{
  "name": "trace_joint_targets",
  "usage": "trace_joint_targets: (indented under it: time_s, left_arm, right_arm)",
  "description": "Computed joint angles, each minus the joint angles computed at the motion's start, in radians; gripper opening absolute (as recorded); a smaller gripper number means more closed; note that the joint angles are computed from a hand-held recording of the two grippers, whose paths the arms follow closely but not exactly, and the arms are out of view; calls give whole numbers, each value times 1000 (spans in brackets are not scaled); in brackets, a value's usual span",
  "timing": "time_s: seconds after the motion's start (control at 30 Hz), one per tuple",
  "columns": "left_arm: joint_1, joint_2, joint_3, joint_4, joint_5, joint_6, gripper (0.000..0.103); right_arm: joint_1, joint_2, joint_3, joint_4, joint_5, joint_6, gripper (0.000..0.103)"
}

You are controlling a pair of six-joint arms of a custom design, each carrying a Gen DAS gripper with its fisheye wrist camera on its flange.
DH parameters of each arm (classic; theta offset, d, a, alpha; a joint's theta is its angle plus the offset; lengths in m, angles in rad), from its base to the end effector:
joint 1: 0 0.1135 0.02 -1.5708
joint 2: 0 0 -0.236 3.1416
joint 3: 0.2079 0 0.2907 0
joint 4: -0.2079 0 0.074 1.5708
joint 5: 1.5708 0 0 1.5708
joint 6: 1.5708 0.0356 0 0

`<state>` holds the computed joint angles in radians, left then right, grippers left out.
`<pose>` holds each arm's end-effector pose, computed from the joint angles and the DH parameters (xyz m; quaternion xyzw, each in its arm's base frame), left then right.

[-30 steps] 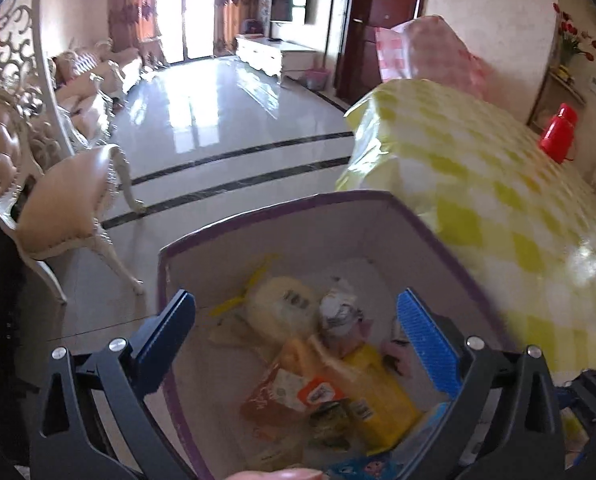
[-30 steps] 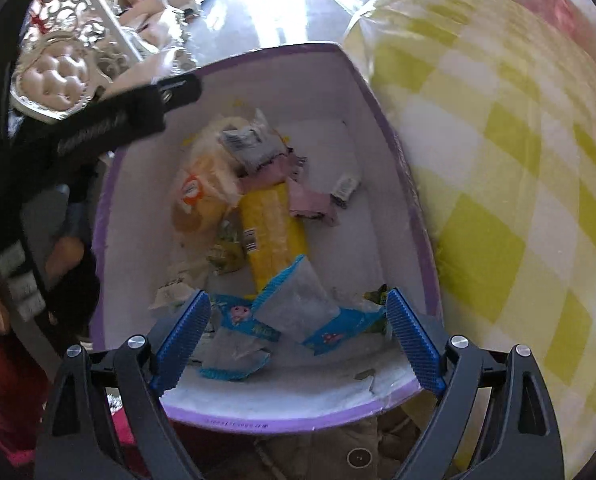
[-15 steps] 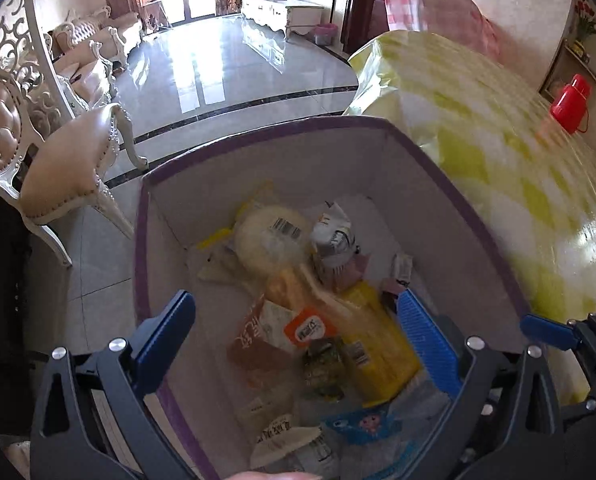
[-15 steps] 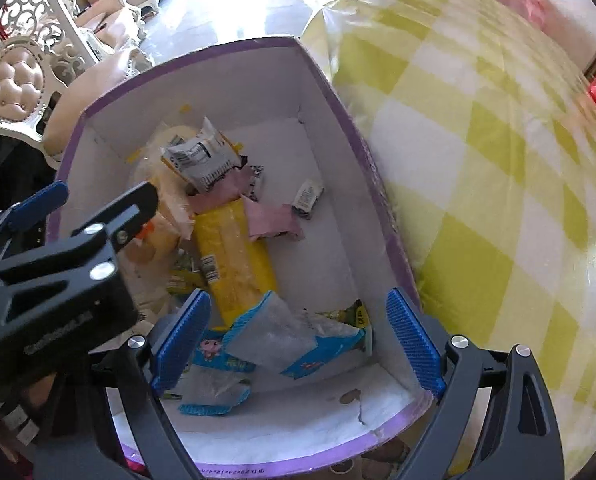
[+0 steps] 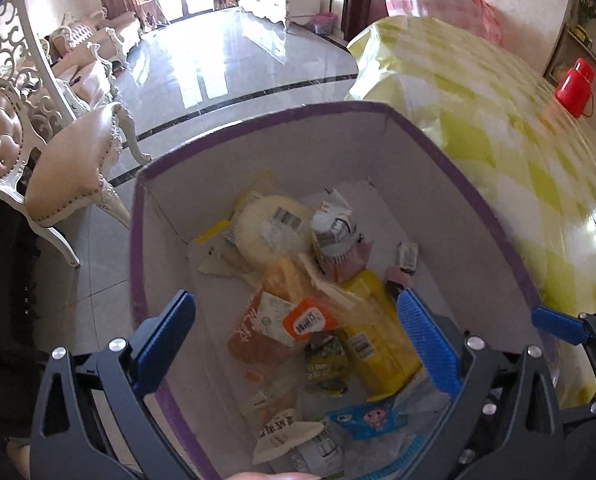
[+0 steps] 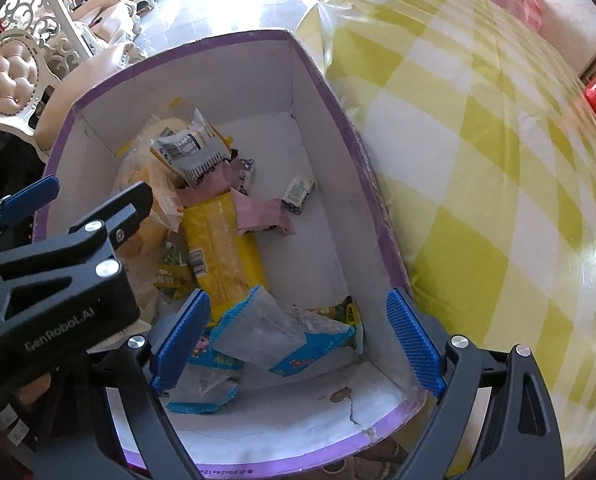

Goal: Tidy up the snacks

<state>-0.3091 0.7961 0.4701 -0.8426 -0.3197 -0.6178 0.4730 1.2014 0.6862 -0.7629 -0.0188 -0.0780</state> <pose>0.1804 -0.0459 0.1487 -0.1801 0.9510 0.0514 0.2461 0.2165 0.1115 0.1407 -0.2704 0.9516 0.0377 0.1412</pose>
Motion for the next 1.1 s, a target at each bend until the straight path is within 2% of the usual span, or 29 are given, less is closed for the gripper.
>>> trace_joint_targets:
  time_s: [0.5, 1.1]
  left_arm:
    - [-19, 87, 21, 34, 9, 21, 101]
    - [0, 99, 19, 47, 33, 37, 101]
  right_arm:
    - [20, 3, -17, 1, 21, 9, 87]
    - [28, 6, -16, 2, 21, 13, 87]
